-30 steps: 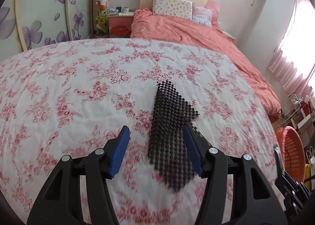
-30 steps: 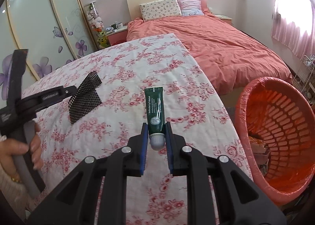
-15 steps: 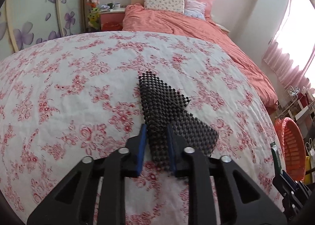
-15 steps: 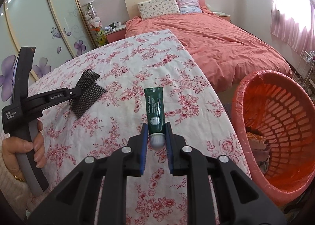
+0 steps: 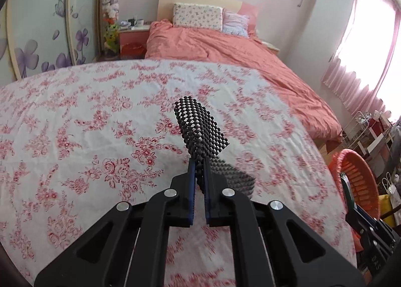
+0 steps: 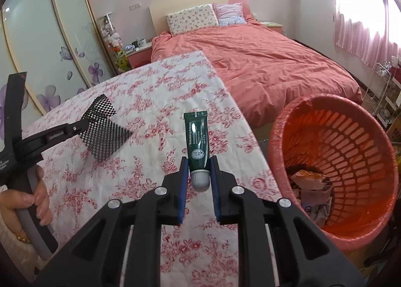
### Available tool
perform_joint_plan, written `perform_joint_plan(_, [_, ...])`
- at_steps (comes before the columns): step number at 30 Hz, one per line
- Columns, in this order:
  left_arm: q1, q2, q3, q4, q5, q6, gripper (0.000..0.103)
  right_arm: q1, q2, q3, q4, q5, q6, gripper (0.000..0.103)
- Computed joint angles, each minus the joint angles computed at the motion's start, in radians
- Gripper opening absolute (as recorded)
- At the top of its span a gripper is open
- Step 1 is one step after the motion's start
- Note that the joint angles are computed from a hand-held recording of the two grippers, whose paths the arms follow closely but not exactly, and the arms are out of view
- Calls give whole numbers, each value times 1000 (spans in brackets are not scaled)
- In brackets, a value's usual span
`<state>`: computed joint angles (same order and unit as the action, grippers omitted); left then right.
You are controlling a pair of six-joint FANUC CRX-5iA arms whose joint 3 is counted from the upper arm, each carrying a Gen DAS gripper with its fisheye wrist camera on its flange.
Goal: Collect trash
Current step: 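Carry the green tube and mesh pad over the orange basket and release both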
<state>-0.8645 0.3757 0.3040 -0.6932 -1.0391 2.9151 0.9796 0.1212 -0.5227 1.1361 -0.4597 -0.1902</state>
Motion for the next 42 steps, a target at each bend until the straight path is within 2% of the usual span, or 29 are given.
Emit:
perform_joint_plan(9, [-82,-15,33,-59,-10,3,5,21,-96,-78,91,-61,-102,17])
perform_joint_plan(19, [-134,11,87,-67,38,-23,6,49,-199,-163,122,-166,-172,18])
perform_joint_plan(34, [-157,123,218,22,169,-146,5,21,-320,-286,116,-263,-277,17])
perform_joint_plan(42, [-152,201,301,96,213,-221,5,-34,-349,-338,125,-251,-320,17])
